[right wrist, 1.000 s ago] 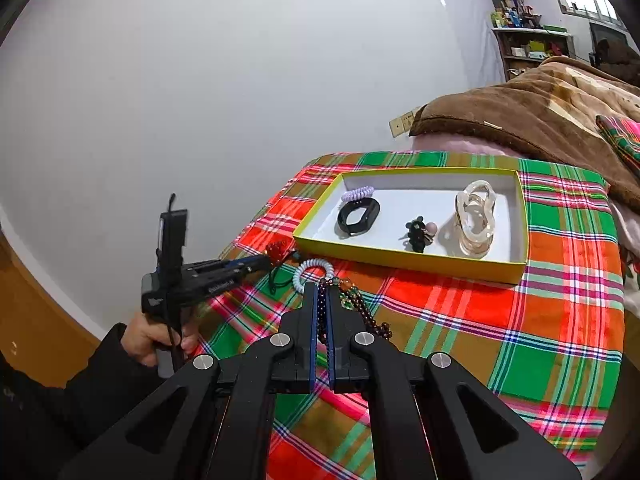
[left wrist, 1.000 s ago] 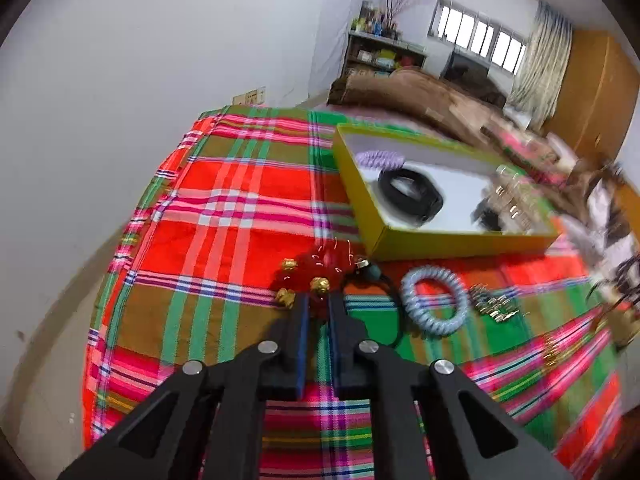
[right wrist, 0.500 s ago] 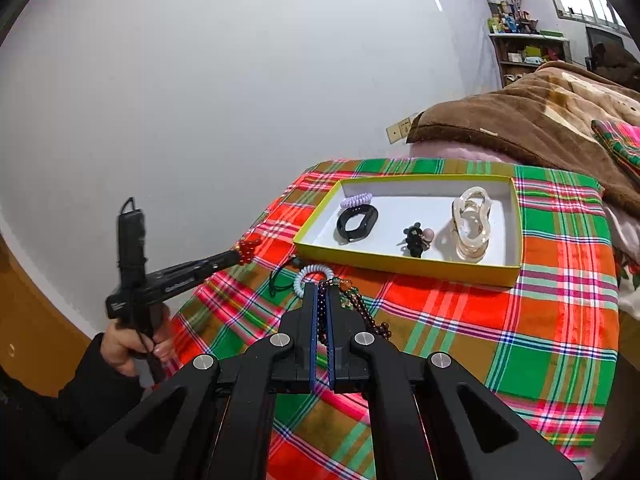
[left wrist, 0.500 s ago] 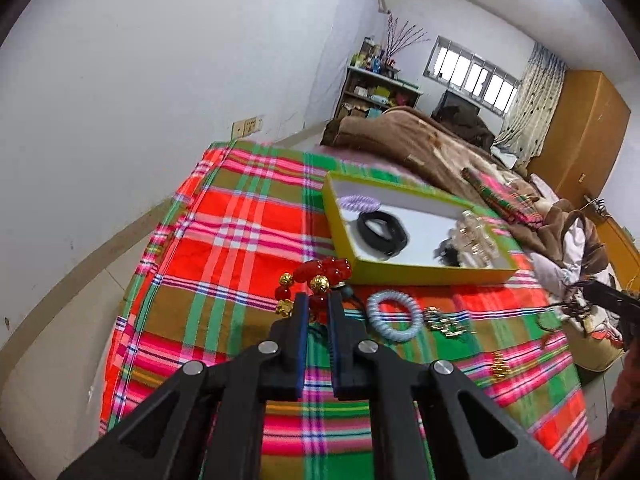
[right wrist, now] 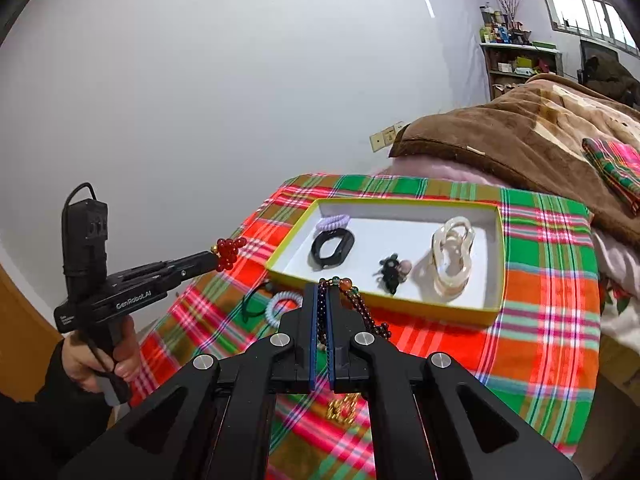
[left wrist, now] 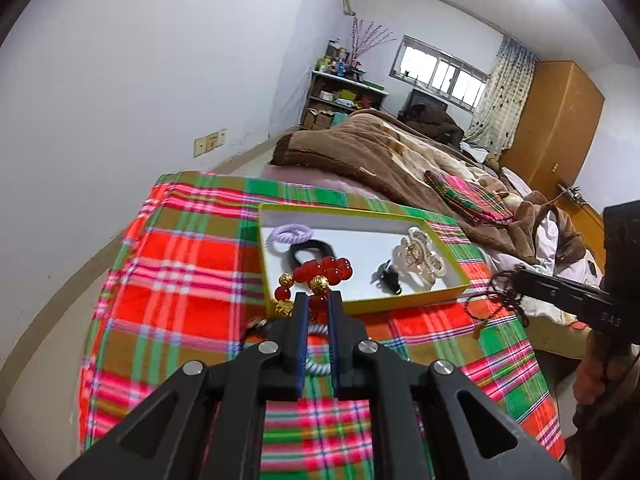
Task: Organize jewelry
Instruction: 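Carry the red hair tie and necklace into the box lid with both tools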
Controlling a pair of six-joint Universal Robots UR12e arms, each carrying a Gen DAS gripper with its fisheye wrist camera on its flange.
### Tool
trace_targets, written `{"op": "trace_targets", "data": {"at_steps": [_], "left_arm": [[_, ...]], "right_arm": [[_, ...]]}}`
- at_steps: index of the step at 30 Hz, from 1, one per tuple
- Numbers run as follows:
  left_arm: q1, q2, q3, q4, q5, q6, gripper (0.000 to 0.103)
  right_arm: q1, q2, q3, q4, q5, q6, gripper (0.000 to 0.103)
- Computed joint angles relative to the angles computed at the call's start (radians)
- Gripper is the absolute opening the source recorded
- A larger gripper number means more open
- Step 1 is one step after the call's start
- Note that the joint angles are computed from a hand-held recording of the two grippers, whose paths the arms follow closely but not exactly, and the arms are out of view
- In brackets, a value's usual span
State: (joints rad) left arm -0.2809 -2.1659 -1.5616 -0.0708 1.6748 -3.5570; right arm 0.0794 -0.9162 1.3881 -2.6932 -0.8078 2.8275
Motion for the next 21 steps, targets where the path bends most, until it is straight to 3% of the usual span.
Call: {"op": "trace_targets", "data": {"at_steps": [21], "left_arm": [[0.032, -0.120, 0.198, -0.136, -0.050, 0.053, 0.009]], "right_arm": [[0.045, 0.189, -0.312, 0.145, -0.082, 0.062, 0.003]]}}
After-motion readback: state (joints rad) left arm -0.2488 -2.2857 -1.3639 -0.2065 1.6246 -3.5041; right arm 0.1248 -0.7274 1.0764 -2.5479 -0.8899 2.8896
